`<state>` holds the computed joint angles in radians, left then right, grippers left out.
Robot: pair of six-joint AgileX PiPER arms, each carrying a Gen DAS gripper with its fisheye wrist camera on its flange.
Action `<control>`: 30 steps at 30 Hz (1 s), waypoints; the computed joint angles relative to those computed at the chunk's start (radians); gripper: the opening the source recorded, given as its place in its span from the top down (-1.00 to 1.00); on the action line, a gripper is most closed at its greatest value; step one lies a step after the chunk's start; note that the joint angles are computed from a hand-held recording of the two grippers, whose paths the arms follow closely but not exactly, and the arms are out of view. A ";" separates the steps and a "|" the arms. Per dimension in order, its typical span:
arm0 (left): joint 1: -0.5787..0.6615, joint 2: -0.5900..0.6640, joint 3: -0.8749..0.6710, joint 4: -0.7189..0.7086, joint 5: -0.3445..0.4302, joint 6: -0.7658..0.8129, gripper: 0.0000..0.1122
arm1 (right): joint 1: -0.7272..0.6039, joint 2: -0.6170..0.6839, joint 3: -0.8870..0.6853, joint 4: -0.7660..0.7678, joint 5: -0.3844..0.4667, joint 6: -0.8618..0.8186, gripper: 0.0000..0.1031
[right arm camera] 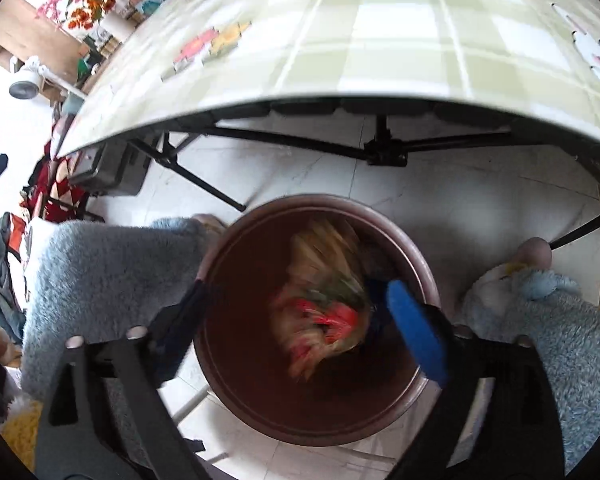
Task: Collect trash
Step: 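Raise both grippers back over the remaining trash on the table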
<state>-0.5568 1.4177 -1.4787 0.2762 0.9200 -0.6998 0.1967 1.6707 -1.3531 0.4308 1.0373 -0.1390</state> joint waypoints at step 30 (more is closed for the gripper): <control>-0.025 0.146 -0.159 -0.011 -0.027 0.082 -0.73 | -0.121 -0.116 -0.175 -0.197 -0.106 0.088 -0.89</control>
<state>-0.5822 1.5635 -1.6382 0.2648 0.8931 -0.6178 0.0759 1.5542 -1.5286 0.2343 0.9312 -0.0514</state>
